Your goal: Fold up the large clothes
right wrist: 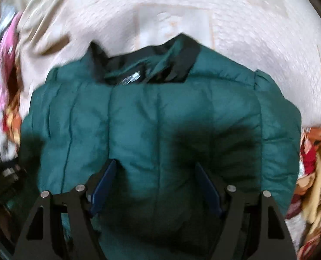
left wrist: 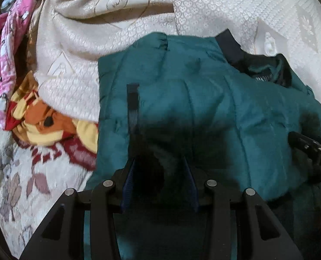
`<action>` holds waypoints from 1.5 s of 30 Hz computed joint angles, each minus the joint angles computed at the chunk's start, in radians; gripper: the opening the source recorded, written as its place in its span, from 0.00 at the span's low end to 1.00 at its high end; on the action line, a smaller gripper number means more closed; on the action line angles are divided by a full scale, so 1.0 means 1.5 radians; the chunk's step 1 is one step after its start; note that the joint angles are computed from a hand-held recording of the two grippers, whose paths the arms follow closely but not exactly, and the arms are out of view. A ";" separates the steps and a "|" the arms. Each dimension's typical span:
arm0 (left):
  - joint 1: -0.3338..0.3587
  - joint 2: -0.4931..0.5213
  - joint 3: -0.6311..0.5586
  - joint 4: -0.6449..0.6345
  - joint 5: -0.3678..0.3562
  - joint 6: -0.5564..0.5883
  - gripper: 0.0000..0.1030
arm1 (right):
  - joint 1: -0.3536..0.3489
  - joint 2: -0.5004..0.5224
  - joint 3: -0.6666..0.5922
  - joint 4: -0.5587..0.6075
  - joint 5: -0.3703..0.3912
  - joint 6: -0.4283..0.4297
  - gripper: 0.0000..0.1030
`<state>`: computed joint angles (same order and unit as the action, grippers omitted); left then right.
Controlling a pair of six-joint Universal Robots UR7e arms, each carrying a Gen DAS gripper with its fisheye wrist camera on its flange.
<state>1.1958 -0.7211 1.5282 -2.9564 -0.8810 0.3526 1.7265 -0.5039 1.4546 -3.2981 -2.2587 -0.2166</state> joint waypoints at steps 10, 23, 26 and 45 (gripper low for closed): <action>0.010 0.064 -0.106 -0.010 -0.024 0.034 0.20 | 0.001 -0.057 0.084 -0.012 0.068 0.004 0.76; 0.018 0.076 -0.137 0.008 -0.037 0.030 0.22 | 0.016 0.003 0.011 0.022 -0.056 -0.067 0.79; 0.019 0.064 -0.117 0.002 -0.036 0.025 0.23 | 0.023 -0.026 0.052 -0.033 -0.040 -0.074 0.79; 0.004 -0.020 -0.014 -0.013 -0.016 0.000 0.28 | 0.007 -0.115 0.168 -0.101 -0.078 -0.040 0.79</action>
<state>1.2023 -0.7514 1.5073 -2.9758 -0.9056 0.3522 1.7374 -0.6765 1.7072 -3.4502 -2.3761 -0.2762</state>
